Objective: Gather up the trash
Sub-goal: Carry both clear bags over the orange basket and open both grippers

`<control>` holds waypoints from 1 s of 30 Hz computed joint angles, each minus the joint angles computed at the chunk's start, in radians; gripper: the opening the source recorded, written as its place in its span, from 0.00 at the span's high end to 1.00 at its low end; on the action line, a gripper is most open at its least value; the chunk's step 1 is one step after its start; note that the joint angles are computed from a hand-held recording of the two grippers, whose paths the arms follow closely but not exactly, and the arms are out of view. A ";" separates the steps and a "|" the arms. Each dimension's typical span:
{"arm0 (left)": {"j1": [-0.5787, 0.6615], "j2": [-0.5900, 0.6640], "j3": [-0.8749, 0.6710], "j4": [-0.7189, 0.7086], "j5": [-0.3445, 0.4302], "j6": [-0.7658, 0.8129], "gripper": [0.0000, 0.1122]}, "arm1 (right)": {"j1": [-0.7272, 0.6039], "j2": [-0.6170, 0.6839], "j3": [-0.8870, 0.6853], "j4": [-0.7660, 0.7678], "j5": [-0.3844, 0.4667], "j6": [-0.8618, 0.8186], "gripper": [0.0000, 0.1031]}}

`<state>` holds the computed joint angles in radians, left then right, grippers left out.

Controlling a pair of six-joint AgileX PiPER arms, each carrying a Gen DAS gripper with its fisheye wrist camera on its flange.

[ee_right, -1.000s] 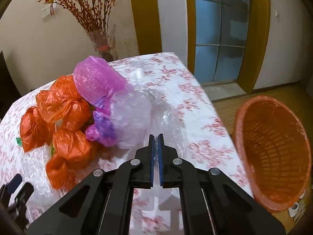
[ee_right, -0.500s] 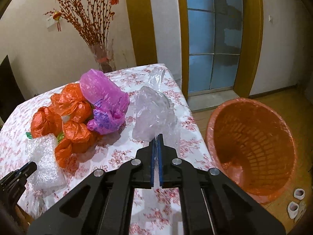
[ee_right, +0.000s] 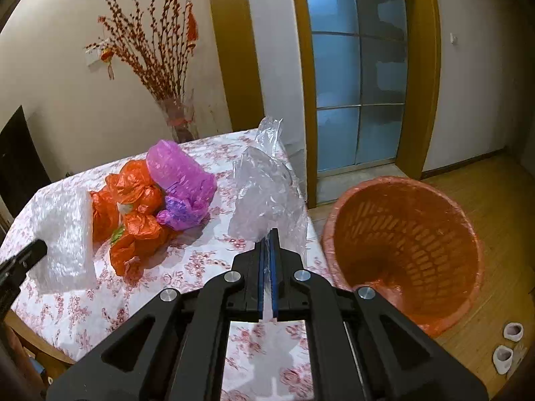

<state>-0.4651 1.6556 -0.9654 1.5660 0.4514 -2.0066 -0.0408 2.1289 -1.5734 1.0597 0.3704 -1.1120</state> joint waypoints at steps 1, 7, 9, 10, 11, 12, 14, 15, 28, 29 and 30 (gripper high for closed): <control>-0.010 0.010 -0.022 -0.007 -0.001 0.013 0.92 | -0.012 -0.005 0.007 0.019 0.004 -0.019 0.97; -0.049 0.109 -0.178 -0.079 -0.039 0.122 0.92 | -0.074 -0.026 0.036 0.115 0.005 -0.109 0.97; -0.058 0.164 -0.252 -0.125 -0.059 0.181 0.92 | -0.092 -0.031 0.045 0.146 -0.004 -0.141 0.97; -0.064 0.197 -0.299 -0.160 -0.070 0.225 0.92 | -0.104 -0.032 0.048 0.166 -0.009 -0.160 0.97; -0.068 0.214 -0.323 -0.178 -0.077 0.249 0.92 | -0.115 -0.034 0.050 0.185 -0.012 -0.178 0.97; -0.071 0.237 -0.350 -0.194 -0.087 0.271 0.92 | -0.123 -0.034 0.051 0.198 -0.014 -0.190 0.97; -0.078 0.293 -0.432 -0.273 -0.106 0.368 0.92 | -0.142 -0.036 0.054 0.232 -0.022 -0.221 0.97; -0.083 0.320 -0.474 -0.318 -0.112 0.421 0.92 | -0.153 -0.035 0.053 0.254 -0.028 -0.242 0.97; -0.107 0.676 -1.054 -1.031 -0.052 1.191 0.92 | -0.230 0.049 -0.058 0.205 -0.043 -0.186 0.97; -0.108 0.715 -1.125 -1.081 -0.025 1.248 0.92 | -0.234 0.059 -0.072 0.180 -0.042 -0.159 0.97; -0.114 0.746 -1.177 -1.108 -0.003 1.277 0.92 | -0.239 0.074 -0.091 0.151 -0.041 -0.126 0.96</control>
